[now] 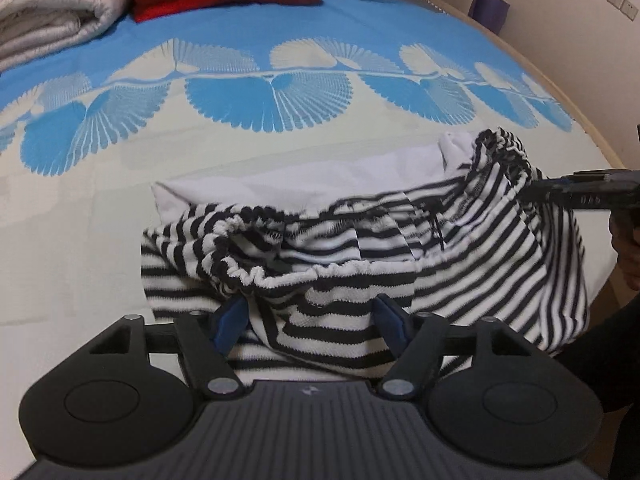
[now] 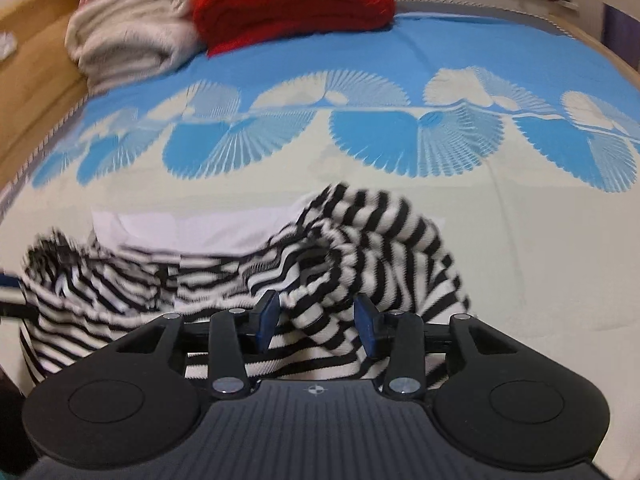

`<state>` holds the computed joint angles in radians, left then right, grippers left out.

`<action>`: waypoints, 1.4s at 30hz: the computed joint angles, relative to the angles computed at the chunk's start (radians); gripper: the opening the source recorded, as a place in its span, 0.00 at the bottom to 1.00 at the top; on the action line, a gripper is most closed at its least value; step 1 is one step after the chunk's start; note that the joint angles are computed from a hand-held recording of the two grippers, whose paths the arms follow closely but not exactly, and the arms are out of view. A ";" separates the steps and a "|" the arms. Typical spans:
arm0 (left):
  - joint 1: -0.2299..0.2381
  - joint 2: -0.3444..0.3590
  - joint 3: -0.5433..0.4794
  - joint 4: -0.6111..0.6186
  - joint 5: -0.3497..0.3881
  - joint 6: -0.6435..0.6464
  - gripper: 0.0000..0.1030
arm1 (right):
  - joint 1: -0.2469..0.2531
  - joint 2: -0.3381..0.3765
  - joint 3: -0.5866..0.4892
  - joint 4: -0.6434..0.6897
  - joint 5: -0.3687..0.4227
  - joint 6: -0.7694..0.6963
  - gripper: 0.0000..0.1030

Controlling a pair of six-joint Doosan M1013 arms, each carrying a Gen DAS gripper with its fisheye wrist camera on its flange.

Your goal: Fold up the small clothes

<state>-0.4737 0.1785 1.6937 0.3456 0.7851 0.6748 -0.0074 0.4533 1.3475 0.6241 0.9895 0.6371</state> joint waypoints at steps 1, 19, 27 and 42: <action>0.001 0.005 -0.005 0.014 0.002 -0.007 0.64 | 0.009 -0.001 0.004 -0.022 -0.012 -0.017 0.42; 0.041 0.059 -0.059 0.488 -0.109 -0.476 0.08 | 0.005 0.023 -0.026 0.330 -0.213 -0.099 0.06; 0.095 0.183 -0.198 0.189 0.045 -0.225 0.13 | 0.070 0.075 -0.088 0.087 -0.348 0.199 0.06; 0.195 0.017 0.002 -0.007 -0.180 -0.410 0.57 | 0.031 0.126 -0.171 0.019 -0.198 0.324 0.28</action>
